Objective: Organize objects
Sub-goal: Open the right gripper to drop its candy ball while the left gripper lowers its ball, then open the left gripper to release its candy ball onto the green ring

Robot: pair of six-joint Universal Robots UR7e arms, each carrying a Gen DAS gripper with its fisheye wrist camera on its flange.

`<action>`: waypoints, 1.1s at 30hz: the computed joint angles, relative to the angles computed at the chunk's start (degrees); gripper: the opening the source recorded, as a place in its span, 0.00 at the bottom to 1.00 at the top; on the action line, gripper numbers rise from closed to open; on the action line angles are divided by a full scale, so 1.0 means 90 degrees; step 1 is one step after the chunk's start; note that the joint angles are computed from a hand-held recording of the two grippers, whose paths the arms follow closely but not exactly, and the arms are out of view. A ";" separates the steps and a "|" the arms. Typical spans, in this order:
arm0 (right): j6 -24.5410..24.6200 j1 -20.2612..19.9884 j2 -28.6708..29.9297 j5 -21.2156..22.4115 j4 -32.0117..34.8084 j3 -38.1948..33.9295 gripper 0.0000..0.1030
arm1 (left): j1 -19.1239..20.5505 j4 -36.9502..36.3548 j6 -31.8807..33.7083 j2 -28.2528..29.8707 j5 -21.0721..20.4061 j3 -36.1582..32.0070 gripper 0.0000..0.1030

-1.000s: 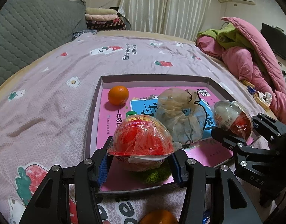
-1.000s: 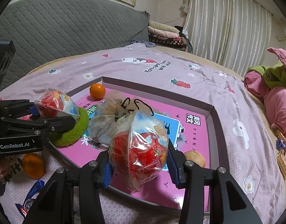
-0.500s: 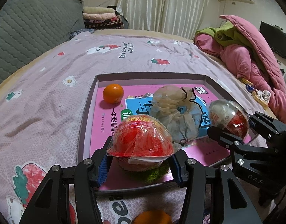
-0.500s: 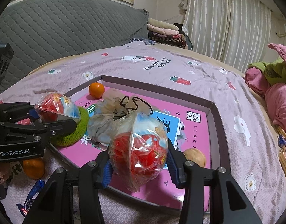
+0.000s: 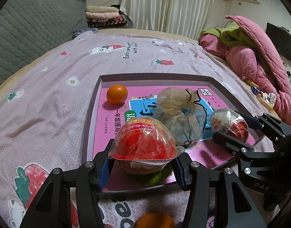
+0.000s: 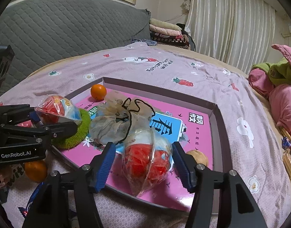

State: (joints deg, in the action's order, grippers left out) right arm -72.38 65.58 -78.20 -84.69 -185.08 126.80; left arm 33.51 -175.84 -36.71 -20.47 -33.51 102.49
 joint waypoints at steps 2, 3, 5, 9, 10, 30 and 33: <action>-0.0019 -0.0007 -0.0026 0.0069 -0.0011 0.0010 0.59 | -0.0002 0.0023 -0.0047 -0.0018 0.0013 0.0011 0.54; -0.0031 -0.0011 -0.0044 0.0095 0.0002 0.0017 0.59 | -0.0002 0.0045 -0.0075 -0.0028 0.0024 0.0016 0.54; -0.0043 -0.0008 -0.0061 0.0112 -0.0009 0.0031 0.60 | -0.0006 0.0068 -0.0131 -0.0046 0.0042 0.0031 0.54; -0.0063 -0.0010 -0.0085 0.0125 -0.0045 0.0059 0.60 | -0.0020 0.0127 -0.0238 -0.0070 0.0062 0.0040 0.55; -0.0064 -0.0009 -0.0093 0.0128 -0.0041 0.0063 0.60 | -0.0027 0.0175 -0.0276 -0.0078 0.0087 0.0040 0.55; -0.0021 -0.0063 -0.0253 0.0316 0.0065 0.0085 0.65 | -0.0129 0.0715 -0.0754 -0.0240 0.0316 0.0098 0.68; -0.0024 -0.0069 -0.0263 0.0333 0.0035 0.0096 0.65 | -0.0154 0.0825 -0.0848 -0.0274 0.0361 0.0114 0.69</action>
